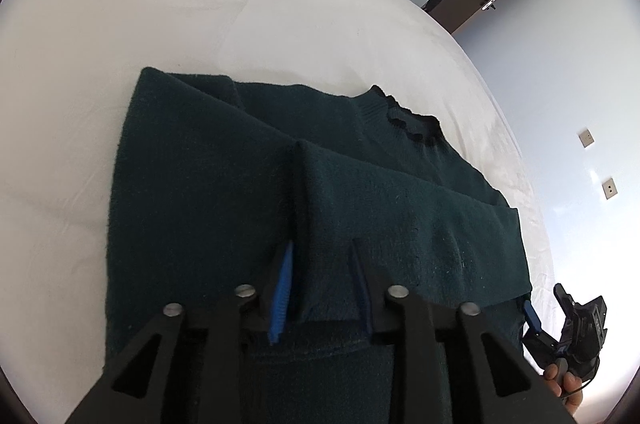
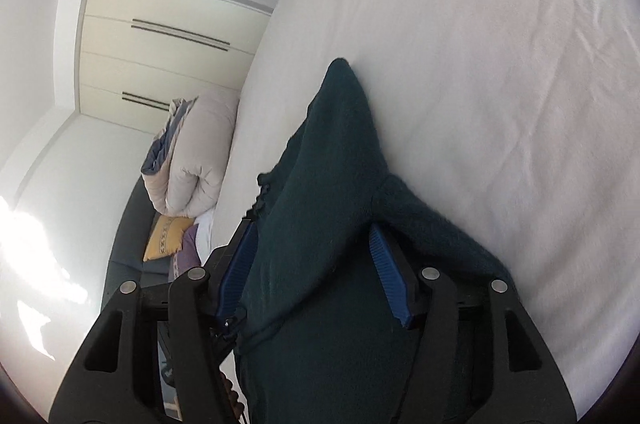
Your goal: Fold small clothes
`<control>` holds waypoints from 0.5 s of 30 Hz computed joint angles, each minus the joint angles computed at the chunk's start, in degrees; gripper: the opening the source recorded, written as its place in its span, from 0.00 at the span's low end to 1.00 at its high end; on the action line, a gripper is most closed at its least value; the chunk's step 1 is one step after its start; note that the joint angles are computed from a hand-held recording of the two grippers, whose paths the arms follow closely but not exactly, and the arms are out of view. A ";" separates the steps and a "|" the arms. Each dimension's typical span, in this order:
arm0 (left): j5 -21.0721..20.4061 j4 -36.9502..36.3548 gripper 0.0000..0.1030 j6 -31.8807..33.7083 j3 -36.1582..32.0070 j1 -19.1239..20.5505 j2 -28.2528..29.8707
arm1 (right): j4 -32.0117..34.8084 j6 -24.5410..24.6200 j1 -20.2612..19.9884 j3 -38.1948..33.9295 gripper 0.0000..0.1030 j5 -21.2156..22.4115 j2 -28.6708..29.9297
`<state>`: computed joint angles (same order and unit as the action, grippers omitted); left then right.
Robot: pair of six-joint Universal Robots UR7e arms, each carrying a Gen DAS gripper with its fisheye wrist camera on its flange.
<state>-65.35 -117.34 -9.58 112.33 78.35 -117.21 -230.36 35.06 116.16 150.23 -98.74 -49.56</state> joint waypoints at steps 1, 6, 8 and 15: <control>3.34 1.39 0.53 -0.88 0.25 -2.20 -1.24 | 3.20 0.32 1.46 0.26 0.57 -0.02 -1.98; 15.63 3.92 0.58 -1.51 1.65 -11.34 -4.54 | 15.62 -3.27 7.52 -3.96 0.57 -2.94 -8.98; 17.32 -0.70 0.58 1.94 3.29 -12.93 -4.66 | 19.92 -5.16 6.14 -6.36 0.57 -1.59 -10.62; 12.31 -6.58 0.60 7.97 4.68 -5.18 2.65 | 30.94 -9.18 -1.13 -16.39 0.57 4.24 -6.50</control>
<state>-53.04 -123.92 -1.60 117.02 73.17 -114.57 -199.42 25.88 115.03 133.84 -94.51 -56.06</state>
